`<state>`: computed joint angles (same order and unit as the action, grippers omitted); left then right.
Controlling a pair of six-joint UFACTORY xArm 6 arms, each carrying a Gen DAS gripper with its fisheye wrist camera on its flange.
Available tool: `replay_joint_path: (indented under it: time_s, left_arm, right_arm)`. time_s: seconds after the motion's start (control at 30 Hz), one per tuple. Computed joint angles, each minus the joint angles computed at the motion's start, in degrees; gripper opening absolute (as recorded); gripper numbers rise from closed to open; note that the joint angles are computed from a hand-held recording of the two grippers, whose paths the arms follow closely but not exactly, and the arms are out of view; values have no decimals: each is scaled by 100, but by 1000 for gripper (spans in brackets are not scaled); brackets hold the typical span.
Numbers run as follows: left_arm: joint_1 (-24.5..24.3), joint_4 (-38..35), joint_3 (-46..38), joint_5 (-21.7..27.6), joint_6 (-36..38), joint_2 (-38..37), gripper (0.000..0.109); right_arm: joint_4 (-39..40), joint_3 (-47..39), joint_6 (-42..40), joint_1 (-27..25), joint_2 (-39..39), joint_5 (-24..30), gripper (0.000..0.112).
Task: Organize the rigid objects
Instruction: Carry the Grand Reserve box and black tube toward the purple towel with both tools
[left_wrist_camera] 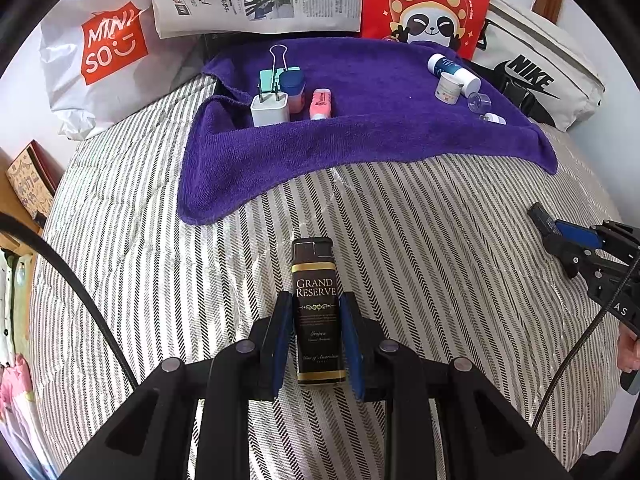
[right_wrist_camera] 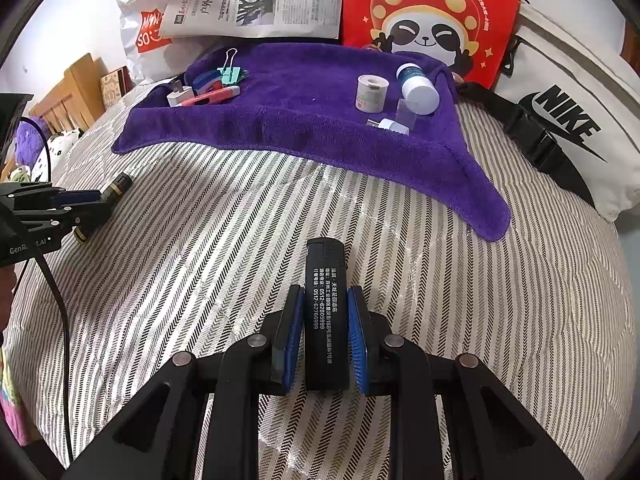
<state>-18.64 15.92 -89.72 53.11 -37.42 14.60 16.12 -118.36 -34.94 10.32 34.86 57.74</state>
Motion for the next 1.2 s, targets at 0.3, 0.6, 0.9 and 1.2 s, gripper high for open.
replay_joint_path:
  time_s: [0.3, 0.6, 0.9, 1.2]
  left_arm:
    - [-10, 12, -15, 25, -8, 6, 23]
    - [-11, -4, -110, 103, 27, 61, 23]
    - [-12, 0, -136, 111, 33, 88, 23]
    - [42, -174, -104, 67, 37, 59, 22]
  right_arm:
    - [-23, -166, 84, -9, 84, 148, 23]
    - [-33, -146, 63, 9, 72, 140, 23]
    - [-63, -175, 193, 5, 84, 186, 23]
    - [6, -1141, 386, -75, 570, 1007, 22]
